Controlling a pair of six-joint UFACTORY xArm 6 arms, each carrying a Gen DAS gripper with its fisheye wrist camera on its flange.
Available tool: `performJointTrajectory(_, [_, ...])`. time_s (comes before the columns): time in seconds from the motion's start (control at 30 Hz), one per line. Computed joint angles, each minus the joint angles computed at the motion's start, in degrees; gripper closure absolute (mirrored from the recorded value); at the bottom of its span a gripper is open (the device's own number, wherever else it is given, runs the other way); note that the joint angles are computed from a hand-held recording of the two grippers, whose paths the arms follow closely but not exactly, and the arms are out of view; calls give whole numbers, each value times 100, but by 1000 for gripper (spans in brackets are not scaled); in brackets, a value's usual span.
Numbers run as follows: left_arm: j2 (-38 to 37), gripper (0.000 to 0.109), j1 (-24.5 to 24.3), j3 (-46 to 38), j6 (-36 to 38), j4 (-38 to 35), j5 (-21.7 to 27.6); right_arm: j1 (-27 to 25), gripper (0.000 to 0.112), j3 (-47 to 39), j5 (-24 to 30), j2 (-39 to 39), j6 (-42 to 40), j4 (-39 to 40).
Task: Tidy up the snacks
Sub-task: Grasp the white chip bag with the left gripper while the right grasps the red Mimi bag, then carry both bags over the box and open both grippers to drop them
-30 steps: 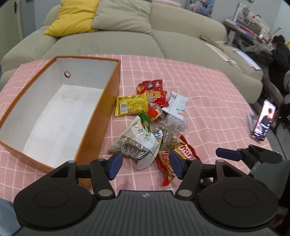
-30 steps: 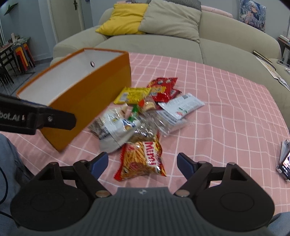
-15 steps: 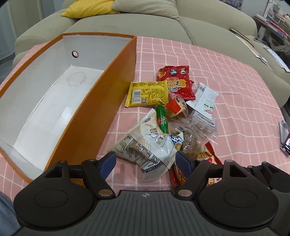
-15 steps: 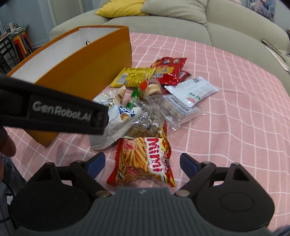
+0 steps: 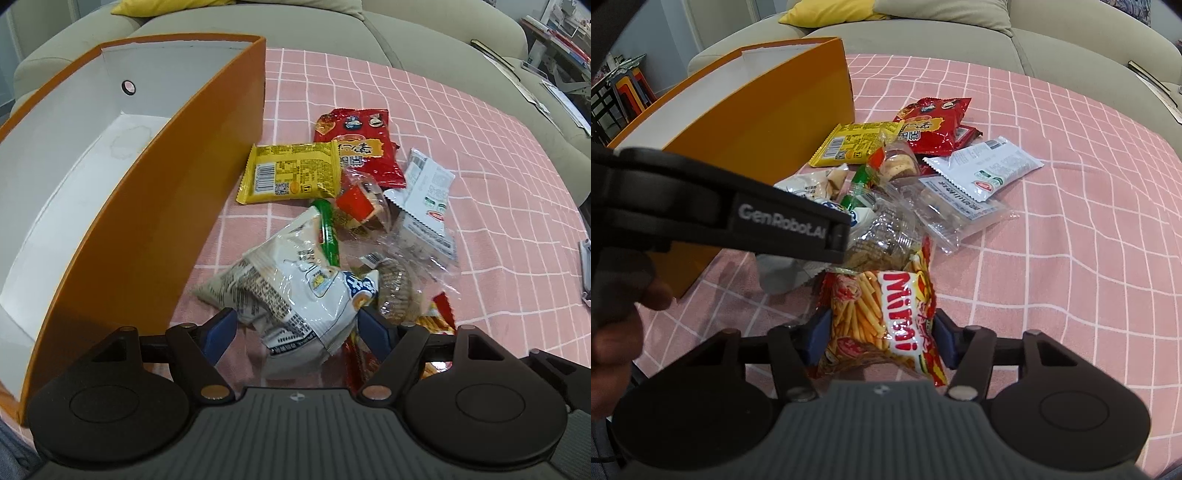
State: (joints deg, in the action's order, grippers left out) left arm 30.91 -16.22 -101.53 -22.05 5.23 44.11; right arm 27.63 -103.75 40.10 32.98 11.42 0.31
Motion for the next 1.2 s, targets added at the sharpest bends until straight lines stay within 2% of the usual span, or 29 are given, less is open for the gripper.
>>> performJointTrajectory(0.13, [145,48,53,-142,114,-270,200,-5,59,16,-1,-10,-25,21])
performJointTrajectory(0.23, [130,61,59,-83,127,-264,229,-1,60,19,1,-14,-28,6])
performJointTrajectory(0.47, [-86,69,88,177,222,-246,145,9,62,-15,106,-43,-67,11])
performJointTrajectory(0.77, [-722,72,96,819,367,-269,8,-24,63,409,58,-442,-13,-22])
performJointTrajectory(1.2, [-1686,78,125,1705,566,-345,-408,-68,63,1131,-318,-1109,119,154])
